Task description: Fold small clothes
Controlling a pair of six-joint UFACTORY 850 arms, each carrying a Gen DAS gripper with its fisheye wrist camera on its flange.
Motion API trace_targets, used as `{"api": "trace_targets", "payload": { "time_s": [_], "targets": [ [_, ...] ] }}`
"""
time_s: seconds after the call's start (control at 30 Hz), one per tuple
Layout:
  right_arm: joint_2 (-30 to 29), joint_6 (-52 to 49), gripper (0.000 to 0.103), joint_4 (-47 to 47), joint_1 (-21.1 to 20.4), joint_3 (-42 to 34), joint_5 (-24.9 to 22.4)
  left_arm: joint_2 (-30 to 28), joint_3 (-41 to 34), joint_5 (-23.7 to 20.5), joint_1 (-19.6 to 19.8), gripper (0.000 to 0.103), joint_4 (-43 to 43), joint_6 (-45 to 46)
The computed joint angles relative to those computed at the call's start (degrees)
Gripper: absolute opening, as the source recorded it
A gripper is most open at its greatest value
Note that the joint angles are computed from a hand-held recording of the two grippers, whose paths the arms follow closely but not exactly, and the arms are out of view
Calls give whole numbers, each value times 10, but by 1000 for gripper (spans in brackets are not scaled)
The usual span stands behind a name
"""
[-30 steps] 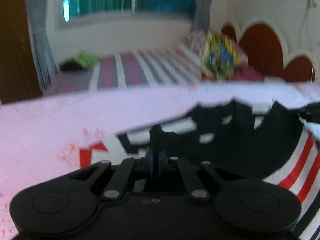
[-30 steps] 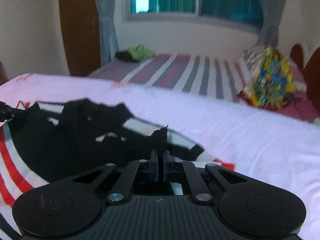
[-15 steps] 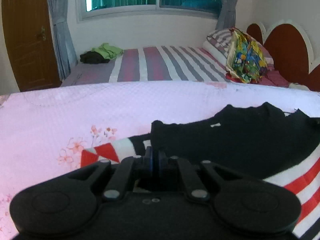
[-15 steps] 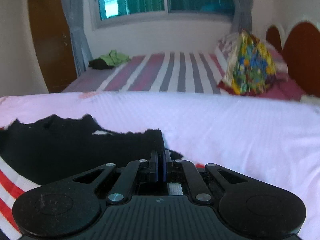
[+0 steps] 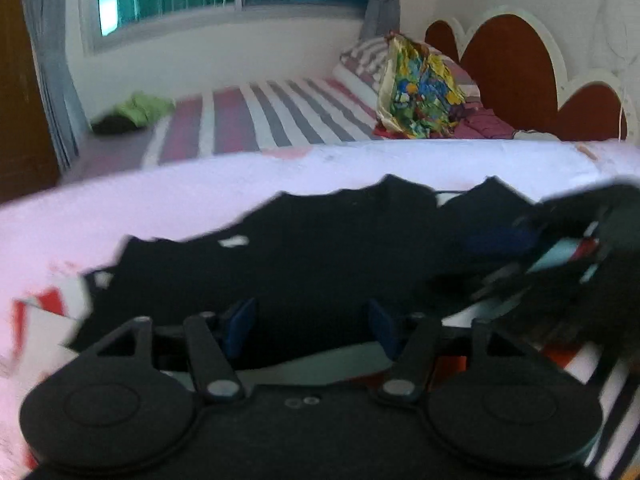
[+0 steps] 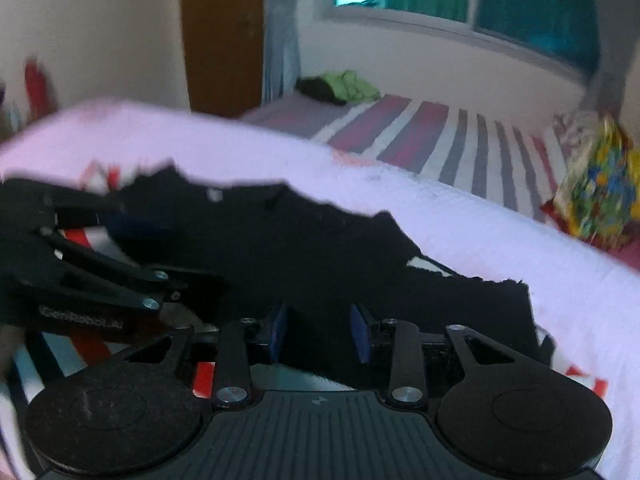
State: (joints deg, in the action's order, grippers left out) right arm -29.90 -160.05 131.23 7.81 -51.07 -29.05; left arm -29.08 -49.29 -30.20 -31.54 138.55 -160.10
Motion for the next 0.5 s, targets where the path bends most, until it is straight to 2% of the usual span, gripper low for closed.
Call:
{"api": "trace_targets", "payload": {
  "time_s": [0.07,0.1,0.13,0.17,0.2,0.23,0.27,0.3,0.37,0.43,0.5],
  "targets": [
    [8,-69,35,72,-36,3,22,30,42,-22,14,65,-56,52],
    [4,-69,35,74,-55,-1,30,43,72,-51,21,67,-71,62],
    [-2,-46,42,53,-78,-5,28,55,97,-63,33,69,-66,47],
    [-6,-10,46,31,-91,-7,20,61,108,-52,47,74,-40,9],
    [2,2,46,32,-89,-4,24,70,113,-40,55,73,-31,-17],
    [20,-11,46,50,-82,9,14,72,112,-47,51,70,-45,-18],
    [39,1,46,44,-78,23,-7,73,105,-53,37,67,-81,4],
    [54,37,46,14,-76,38,-35,79,103,-61,20,69,-92,15],
    [75,129,46,-73,-65,61,-64,83,97,-78,-15,69,-87,2],
    [91,125,46,-98,-36,85,-53,79,84,-73,-52,69,-109,23],
    [102,79,46,-68,-14,112,-50,71,75,-59,-76,69,-112,24]
  ]
}}
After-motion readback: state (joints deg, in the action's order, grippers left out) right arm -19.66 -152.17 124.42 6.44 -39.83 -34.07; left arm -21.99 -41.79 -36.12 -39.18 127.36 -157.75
